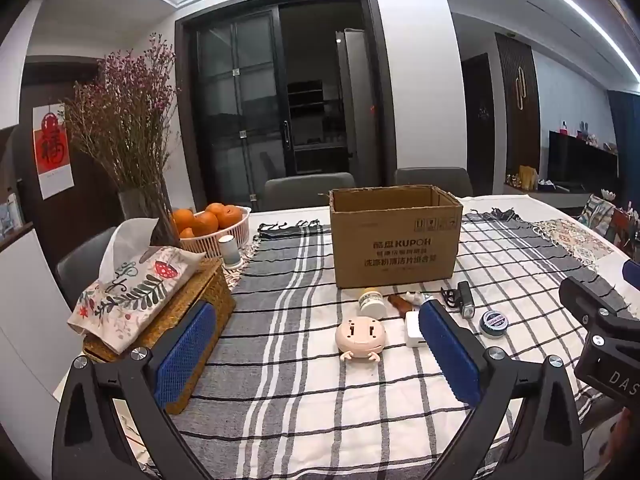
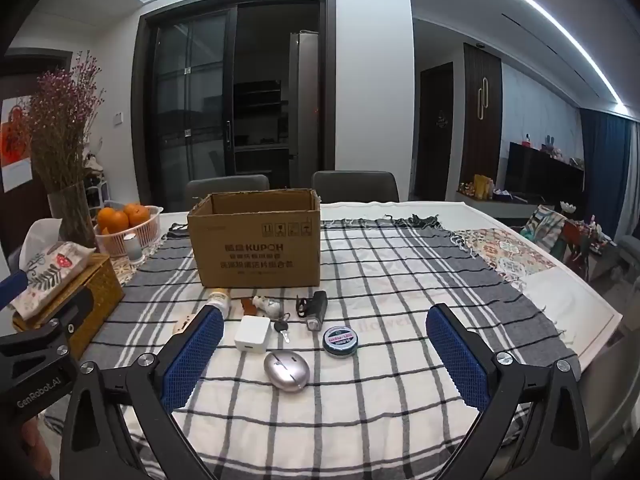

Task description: Organize rigid objects

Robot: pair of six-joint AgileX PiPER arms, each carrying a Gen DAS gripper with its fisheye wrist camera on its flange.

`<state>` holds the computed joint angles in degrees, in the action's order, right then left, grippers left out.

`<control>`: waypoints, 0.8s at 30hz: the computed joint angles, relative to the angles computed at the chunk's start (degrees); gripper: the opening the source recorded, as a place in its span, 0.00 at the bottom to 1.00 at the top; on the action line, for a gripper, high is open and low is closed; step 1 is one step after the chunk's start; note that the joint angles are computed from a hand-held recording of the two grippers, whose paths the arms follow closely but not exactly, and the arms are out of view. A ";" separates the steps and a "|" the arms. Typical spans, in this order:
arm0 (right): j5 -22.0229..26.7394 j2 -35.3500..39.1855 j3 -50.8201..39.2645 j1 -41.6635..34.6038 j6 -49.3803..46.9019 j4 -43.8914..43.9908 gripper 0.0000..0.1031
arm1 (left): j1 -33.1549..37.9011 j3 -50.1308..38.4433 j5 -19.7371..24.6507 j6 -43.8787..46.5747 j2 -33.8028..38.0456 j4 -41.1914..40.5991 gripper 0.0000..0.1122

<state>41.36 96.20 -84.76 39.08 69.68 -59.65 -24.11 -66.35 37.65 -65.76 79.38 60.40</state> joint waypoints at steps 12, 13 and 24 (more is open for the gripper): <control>-0.06 0.09 -0.04 -0.28 -0.14 0.77 1.00 | -2.88 2.32 3.11 -8.77 0.63 10.37 0.91; -0.11 0.05 -0.03 -0.23 -0.21 0.95 1.00 | -2.94 2.44 3.07 -9.09 0.68 10.68 0.91; -0.61 0.12 -0.23 -0.49 -0.51 1.45 1.00 | -1.42 1.58 0.75 -4.75 -0.19 6.00 0.91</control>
